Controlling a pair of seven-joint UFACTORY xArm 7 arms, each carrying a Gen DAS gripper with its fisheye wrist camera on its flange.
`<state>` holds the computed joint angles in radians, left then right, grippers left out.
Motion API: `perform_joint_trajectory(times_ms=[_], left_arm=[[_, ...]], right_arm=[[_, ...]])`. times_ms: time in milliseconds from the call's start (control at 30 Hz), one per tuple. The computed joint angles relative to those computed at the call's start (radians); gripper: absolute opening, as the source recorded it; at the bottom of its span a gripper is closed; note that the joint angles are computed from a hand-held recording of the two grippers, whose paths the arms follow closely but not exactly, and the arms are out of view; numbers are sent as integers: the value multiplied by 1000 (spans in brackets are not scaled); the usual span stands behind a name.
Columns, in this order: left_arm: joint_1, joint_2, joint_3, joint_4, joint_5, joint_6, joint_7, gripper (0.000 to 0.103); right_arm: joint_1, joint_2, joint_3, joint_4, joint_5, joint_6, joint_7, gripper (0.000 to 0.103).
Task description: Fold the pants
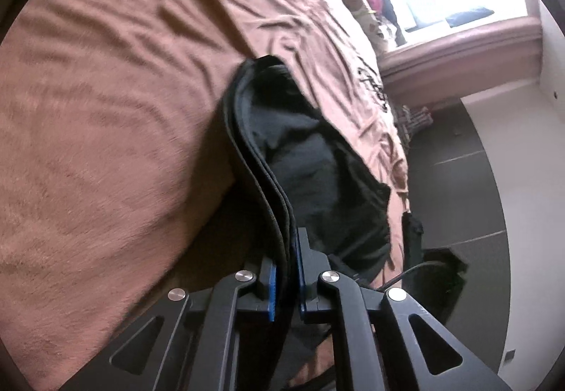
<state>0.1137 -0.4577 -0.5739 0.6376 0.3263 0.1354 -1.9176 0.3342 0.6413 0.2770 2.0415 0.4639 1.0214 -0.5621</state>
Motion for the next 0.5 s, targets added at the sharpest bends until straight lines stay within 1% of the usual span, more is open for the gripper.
perform_joint_trajectory(times_ms=[100,233,367,433,500], left_arm=[[8,32,4,55,22,4,30,9],[-10,98,33,145,54,39,79,9],[-56,170,83,236,102,76,114,9],[-89,205,114,274,122,89,131,9],[-133,266,155,338,119,103,182,9]], right_arm=[[-21,3,9,4,24,18,-13,14],[-44,50,14,88,52,93,1,14],[-114,34,40,65,147,123,-46,14],[-133,27,37,57,175,127,-59,14],[-158,25,36,55,208,130,-74,14]])
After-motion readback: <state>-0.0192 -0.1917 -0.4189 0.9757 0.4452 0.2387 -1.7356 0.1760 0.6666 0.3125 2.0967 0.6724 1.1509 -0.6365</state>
